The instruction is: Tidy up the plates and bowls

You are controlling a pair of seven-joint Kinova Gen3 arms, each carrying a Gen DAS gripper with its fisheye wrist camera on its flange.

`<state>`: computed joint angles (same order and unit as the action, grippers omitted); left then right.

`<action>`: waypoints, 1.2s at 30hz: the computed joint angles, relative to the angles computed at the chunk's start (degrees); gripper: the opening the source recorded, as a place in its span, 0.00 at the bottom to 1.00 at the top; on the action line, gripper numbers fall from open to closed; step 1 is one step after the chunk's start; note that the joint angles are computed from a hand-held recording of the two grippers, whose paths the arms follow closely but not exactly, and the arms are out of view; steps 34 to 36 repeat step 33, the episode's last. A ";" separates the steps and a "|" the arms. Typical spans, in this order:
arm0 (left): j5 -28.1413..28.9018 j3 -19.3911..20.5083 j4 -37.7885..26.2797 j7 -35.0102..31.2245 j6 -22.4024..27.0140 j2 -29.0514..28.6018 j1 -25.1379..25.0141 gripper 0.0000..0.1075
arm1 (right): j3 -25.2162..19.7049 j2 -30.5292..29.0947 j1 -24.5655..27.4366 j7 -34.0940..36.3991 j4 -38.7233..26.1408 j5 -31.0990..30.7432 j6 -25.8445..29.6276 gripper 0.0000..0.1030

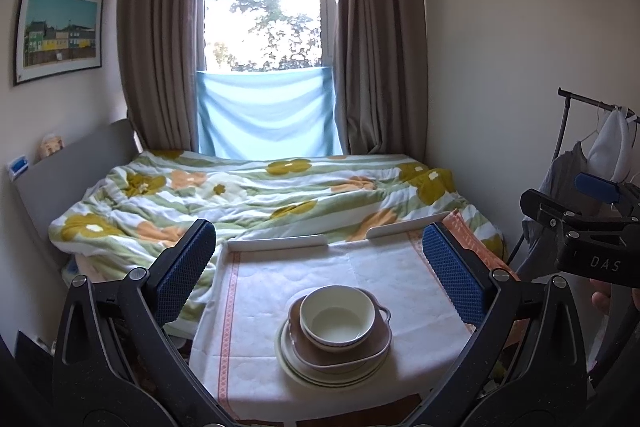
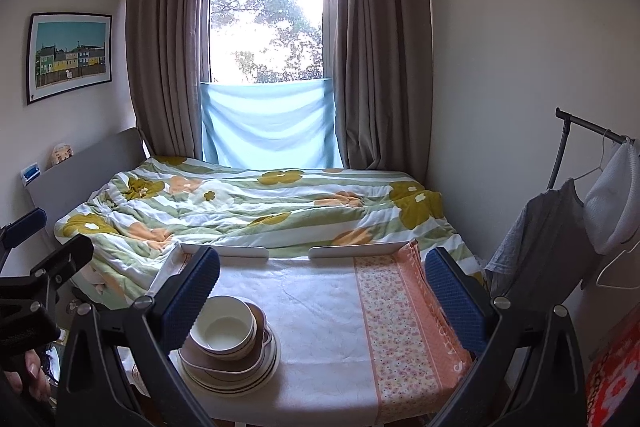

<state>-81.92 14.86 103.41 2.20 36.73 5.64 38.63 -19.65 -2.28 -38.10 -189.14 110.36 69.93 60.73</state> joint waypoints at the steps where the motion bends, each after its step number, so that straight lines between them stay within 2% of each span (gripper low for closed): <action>1: 0.06 -0.01 0.01 -0.02 -0.01 -0.01 -0.01 0.96 | 0.00 0.05 -0.01 0.05 -0.10 -0.10 0.07 0.99; 17: -1.26 -0.20 0.63 1.77 -0.81 -0.04 -0.65 0.96 | 0.39 -0.32 1.10 0.34 0.64 0.69 -2.40 0.99; 28: -4.62 0.03 0.90 4.96 3.49 0.81 0.41 0.96 | 0.74 0.17 1.30 -0.33 0.88 1.54 -3.69 0.99; 31: -6.85 0.02 1.81 7.09 3.50 0.58 0.32 0.96 | 0.84 0.25 1.30 -0.53 0.88 1.71 -3.86 0.99; 36: -7.22 0.10 1.88 7.55 2.93 0.40 -0.07 0.96 | 0.89 0.22 1.28 -0.53 0.92 1.69 -3.94 0.99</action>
